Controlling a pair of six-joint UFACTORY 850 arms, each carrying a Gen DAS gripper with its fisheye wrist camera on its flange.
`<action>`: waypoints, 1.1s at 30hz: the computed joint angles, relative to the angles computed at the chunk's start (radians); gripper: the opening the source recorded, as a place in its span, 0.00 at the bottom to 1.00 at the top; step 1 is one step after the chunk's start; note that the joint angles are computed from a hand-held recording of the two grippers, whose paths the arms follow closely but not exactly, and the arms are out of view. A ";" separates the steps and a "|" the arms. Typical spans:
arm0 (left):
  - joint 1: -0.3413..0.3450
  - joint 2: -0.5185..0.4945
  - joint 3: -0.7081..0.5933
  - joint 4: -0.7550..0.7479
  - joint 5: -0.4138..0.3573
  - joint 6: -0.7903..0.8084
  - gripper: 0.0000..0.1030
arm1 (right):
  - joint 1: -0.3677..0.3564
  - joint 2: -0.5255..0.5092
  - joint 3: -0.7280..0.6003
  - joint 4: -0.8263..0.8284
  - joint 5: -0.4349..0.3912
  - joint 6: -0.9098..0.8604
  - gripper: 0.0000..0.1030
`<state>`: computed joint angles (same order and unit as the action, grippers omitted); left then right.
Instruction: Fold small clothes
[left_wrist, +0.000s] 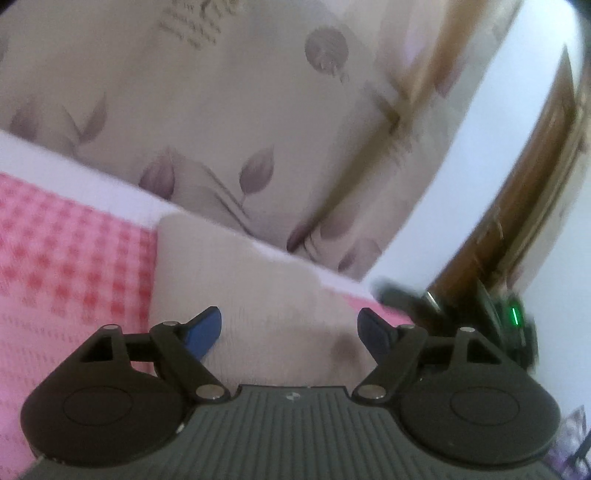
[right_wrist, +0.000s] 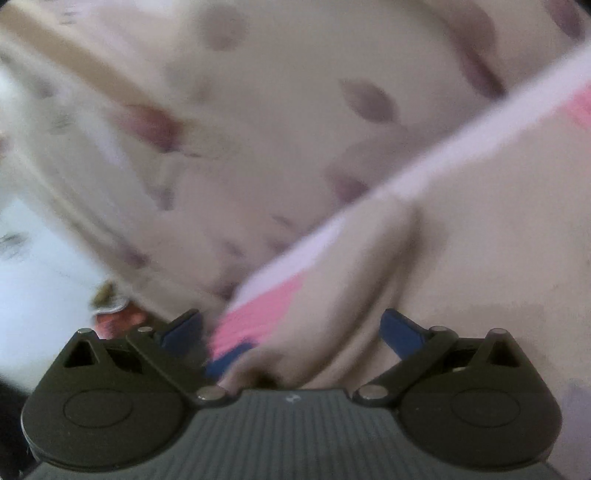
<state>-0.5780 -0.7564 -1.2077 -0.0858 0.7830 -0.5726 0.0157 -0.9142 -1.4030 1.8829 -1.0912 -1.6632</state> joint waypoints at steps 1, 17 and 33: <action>-0.002 -0.013 -0.004 0.007 0.010 0.005 0.76 | 0.008 -0.009 -0.018 -0.004 0.027 0.015 1.00; -0.001 -0.072 0.007 0.057 0.150 -0.018 0.82 | 0.096 -0.063 -0.161 -0.040 0.247 0.015 0.36; -0.074 -0.042 0.046 -0.342 0.237 0.213 1.00 | 0.067 -0.003 -0.108 -0.011 0.279 -0.079 0.20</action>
